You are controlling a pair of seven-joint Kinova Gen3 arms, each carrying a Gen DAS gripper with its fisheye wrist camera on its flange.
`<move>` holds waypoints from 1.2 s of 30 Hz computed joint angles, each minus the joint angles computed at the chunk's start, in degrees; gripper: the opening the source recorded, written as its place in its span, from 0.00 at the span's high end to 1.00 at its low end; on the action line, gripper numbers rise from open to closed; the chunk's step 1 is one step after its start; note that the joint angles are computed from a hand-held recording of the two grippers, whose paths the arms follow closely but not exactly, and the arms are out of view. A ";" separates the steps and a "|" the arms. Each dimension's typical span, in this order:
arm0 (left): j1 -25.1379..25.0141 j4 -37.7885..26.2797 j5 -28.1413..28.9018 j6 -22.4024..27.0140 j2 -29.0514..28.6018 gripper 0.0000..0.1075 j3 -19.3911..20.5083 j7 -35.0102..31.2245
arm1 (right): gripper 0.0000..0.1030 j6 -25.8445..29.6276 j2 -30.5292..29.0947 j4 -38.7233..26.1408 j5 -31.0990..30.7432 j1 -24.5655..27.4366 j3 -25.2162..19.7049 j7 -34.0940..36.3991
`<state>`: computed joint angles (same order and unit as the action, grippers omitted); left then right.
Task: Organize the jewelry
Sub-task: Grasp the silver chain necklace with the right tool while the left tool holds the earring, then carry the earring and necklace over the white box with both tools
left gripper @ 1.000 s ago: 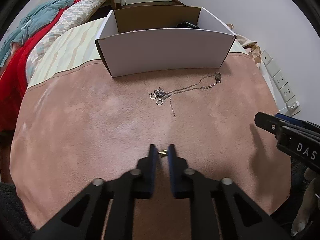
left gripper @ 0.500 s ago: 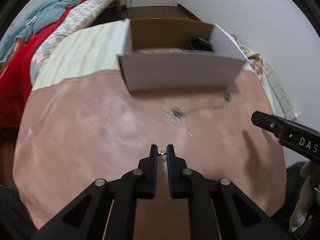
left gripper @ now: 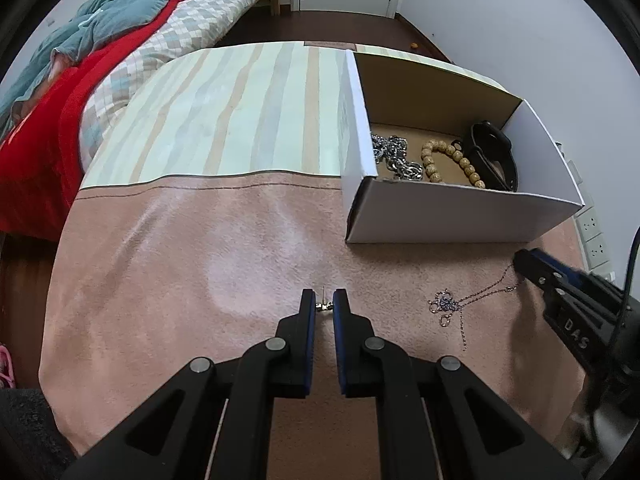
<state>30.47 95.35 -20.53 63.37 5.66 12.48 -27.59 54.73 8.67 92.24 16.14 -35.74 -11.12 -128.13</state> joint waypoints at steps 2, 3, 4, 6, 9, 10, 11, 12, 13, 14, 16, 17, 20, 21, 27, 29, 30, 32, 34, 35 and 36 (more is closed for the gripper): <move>-0.11 -0.03 0.38 -0.34 -0.26 0.94 0.06 -0.50 | 0.90 -1.78 -0.46 1.31 0.83 1.55 -2.34 -1.35; -0.11 -0.20 0.42 -0.34 -0.26 0.94 0.11 -0.53 | 0.90 -2.62 -0.75 1.79 -0.16 3.13 -3.59 -0.94; -0.31 -0.24 0.83 -0.51 -0.56 0.94 0.07 -1.00 | 0.90 -3.43 -1.61 2.48 -1.63 3.85 -3.77 0.21; -0.65 -0.51 1.26 -0.61 -1.01 0.94 0.10 -1.86 | 0.90 -5.14 -3.76 3.93 -3.43 2.46 -1.66 1.36; -0.91 -1.33 1.40 -0.32 -2.13 0.94 0.42 -2.66 | 0.90 -6.01 -6.92 4.55 -6.79 3.07 -1.05 3.10; -1.00 -1.71 1.36 -0.12 -2.39 0.94 0.56 -2.82 | 0.90 -6.01 -7.81 4.32 -7.61 3.45 -1.30 3.50; -1.08 -2.29 1.33 0.21 -2.74 0.94 0.72 -3.14 | 0.90 -5.90 -8.92 4.24 -8.18 3.80 -1.57 3.92; -1.27 -2.82 1.31 0.41 -3.05 0.94 0.80 -3.58 | 0.90 -5.74 -9.47 3.86 -8.48 4.12 -1.84 4.20; -1.36 -3.36 1.17 0.63 -3.27 0.94 0.97 -3.73 | 0.90 -5.66 -10.31 3.41 -9.39 4.56 -1.93 5.05; -1.45 -4.23 0.98 1.02 -3.55 0.94 1.12 -4.06 | 0.90 -5.41 -11.18 2.63 -10.51 5.01 -1.94 6.15; -1.70 -6.05 0.80 1.72 -3.96 0.94 1.37 -4.86 | 0.90 -4.56 -12.37 0.91 -11.94 5.78 -2.16 7.97; -1.75 -7.06 0.67 2.14 -4.10 0.94 1.56 -5.21 | 0.90 -3.99 -12.87 0.02 -12.13 6.07 -2.39 8.50; -2.26 -10.02 0.94 2.98 -4.20 0.94 1.65 -7.04 | 0.90 -2.02 -13.53 -3.77 -13.01 6.84 -2.67 11.04; -2.45 -11.18 1.01 3.27 -4.06 0.94 1.62 -7.86 | 0.90 -1.40 -13.44 -5.16 -13.10 7.04 -2.81 11.59; -3.38 -18.36 1.84 4.05 -1.76 0.94 0.65 -13.59 | 0.90 2.56 -11.82 -14.72 -13.72 7.96 -2.54 15.57; -4.00 -19.66 3.29 3.70 -1.01 0.94 -0.15 -15.65 | 0.90 3.47 -10.58 -17.78 -13.91 8.14 -2.23 16.45; -4.59 -20.71 4.30 3.52 -0.27 0.94 -0.64 -17.10 | 0.90 3.63 -9.92 -19.11 -13.95 8.23 -2.00 16.91; -5.09 -22.05 4.87 3.53 0.98 0.94 -1.46 -18.55 | 0.90 4.02 -8.16 -21.79 -13.98 8.16 -1.64 17.88; -6.11 -22.89 6.60 3.43 2.30 0.94 -2.38 -20.48 | 0.90 4.03 -6.22 -23.66 -14.25 8.02 -1.18 18.71; -7.07 -23.10 8.44 3.04 2.85 0.94 -2.90 -21.90 | 0.90 4.14 -5.37 -24.29 -14.52 7.92 -0.94 19.10; -7.84 -23.58 9.86 3.03 3.66 0.94 -3.29 -23.24 | 0.90 4.34 -3.93 -25.11 -15.00 7.93 -0.63 19.94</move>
